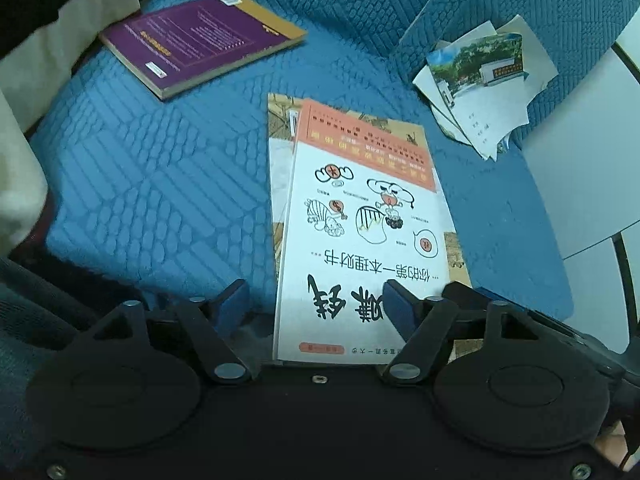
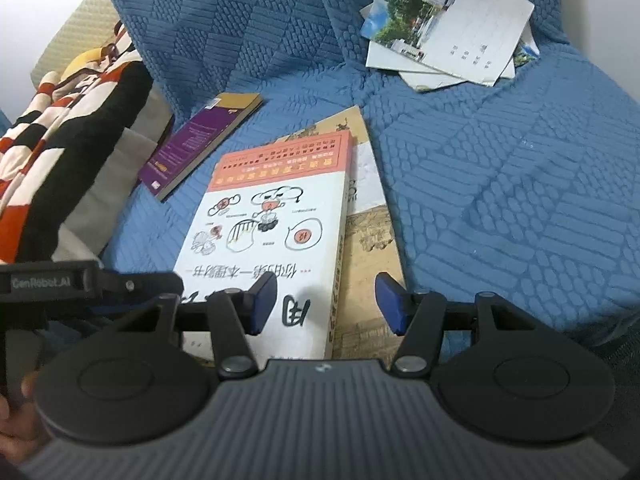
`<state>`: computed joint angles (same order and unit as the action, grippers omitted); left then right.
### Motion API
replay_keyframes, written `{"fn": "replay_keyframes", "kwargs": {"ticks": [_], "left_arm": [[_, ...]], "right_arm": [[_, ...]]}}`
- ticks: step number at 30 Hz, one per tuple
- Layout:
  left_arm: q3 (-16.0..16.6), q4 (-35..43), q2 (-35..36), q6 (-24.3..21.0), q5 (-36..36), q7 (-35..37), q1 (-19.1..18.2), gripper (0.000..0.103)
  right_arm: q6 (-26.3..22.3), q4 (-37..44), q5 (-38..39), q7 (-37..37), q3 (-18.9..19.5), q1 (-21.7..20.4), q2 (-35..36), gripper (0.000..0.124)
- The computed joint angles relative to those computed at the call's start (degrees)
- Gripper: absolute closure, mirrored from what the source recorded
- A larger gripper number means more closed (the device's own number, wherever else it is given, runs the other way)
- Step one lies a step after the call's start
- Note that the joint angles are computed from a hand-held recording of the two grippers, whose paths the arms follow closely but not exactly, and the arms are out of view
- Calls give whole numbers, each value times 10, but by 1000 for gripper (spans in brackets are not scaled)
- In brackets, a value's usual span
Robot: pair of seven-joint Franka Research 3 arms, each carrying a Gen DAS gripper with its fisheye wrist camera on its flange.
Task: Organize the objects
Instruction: 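Withdraw the left tool and move it toward the purple paperback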
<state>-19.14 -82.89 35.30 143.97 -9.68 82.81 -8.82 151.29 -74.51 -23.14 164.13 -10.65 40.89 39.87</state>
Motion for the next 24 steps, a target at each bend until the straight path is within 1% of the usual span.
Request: {"fn": "replay_keyframes", "kwargs": {"ticks": [4,7,8,10,11,14,19,24], "left_arm": [[-10,1,4,-3,-16,9,7,41],[-16,1,5,-9,-25,18,9,42],[-12,-1,3,-8,-22,14,5,42],[-10,-1,2,-10,-18,15,1,42],[-9,-3,0,-8,-18,13,0,42],[-9,-13,-7,-2,-19,12,-2,42],[-19,-34,-22,0,-33,24,2,42],[-16,-44,-30,1,-31,25,-3,42]], "right_arm": [[-2,23,25,-45,21,-19,18,67],[5,33,31,-61,18,-17,27,68],[6,37,34,-67,17,-17,30,68],[2,44,38,-79,16,-16,35,76],[2,47,39,-84,15,-15,37,78],[6,45,39,-81,6,-10,38,78],[16,27,37,-59,-8,-4,29,79],[19,18,33,-54,-9,-4,23,79]]}}
